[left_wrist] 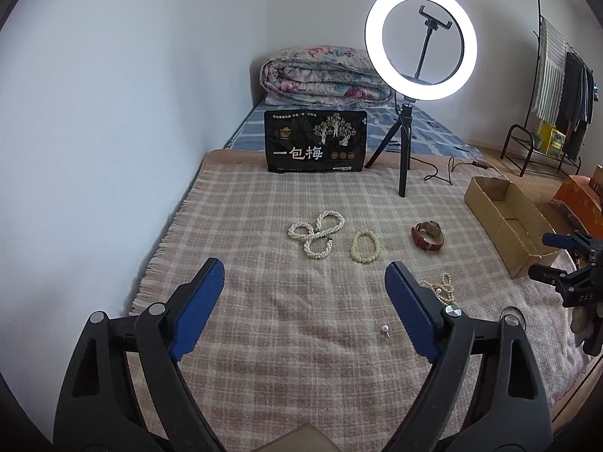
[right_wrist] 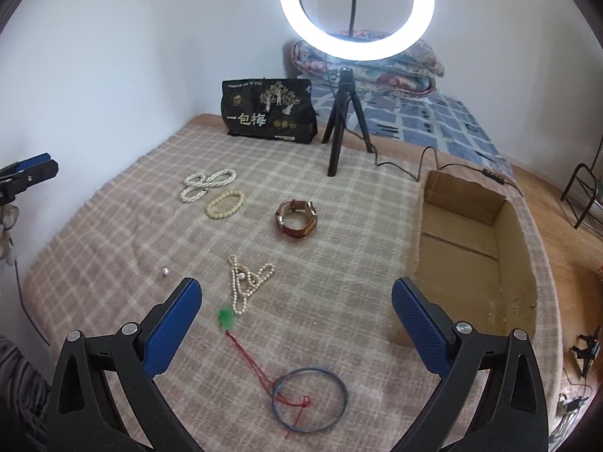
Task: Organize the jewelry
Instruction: 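Move the right gripper to the pearl necklace and close on its strand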
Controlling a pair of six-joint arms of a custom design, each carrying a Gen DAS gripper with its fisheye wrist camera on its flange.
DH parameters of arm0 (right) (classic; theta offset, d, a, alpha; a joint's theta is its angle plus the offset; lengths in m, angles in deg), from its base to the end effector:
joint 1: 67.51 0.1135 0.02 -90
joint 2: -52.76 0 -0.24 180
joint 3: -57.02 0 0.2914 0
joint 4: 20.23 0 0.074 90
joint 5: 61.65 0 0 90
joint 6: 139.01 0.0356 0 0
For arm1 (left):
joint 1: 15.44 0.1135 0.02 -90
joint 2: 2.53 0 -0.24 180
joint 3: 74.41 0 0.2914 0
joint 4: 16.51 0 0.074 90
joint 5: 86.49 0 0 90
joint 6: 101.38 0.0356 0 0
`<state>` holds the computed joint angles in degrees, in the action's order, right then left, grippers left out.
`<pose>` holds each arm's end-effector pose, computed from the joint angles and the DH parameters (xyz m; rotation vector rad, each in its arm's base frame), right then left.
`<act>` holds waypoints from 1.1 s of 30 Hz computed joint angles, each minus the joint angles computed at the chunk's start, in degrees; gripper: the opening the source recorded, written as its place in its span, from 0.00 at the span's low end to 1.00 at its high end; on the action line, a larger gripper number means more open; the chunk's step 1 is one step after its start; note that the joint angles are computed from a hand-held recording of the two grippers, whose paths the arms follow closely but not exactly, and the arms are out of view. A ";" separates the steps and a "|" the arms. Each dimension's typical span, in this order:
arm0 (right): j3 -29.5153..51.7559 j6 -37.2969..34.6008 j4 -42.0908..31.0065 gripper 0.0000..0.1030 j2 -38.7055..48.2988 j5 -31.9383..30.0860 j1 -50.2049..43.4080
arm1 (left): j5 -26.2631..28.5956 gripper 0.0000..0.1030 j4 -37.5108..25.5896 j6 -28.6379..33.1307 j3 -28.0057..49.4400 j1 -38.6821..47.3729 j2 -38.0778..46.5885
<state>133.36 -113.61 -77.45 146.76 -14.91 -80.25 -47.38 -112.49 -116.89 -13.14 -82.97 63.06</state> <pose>0.3375 -0.0513 0.1680 -1.1715 2.1185 0.5480 0.0997 -0.1688 0.2152 -0.6415 2.1608 0.2676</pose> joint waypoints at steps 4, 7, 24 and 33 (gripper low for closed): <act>1.23 1.34 0.79 0.87 4.52 2.81 3.99 | 1.54 0.78 11.22 11.93 -6.04 6.94 -5.22; 3.18 1.90 -0.05 0.75 8.65 4.38 6.25 | 3.74 0.75 19.53 20.71 -9.80 12.42 -7.97; 6.76 5.44 0.49 0.34 19.08 10.09 12.24 | 16.03 0.67 45.96 43.63 -20.69 31.02 -8.72; -1.84 4.56 11.22 0.26 13.59 13.30 14.17 | 19.90 0.67 52.74 41.12 -22.62 26.08 -5.24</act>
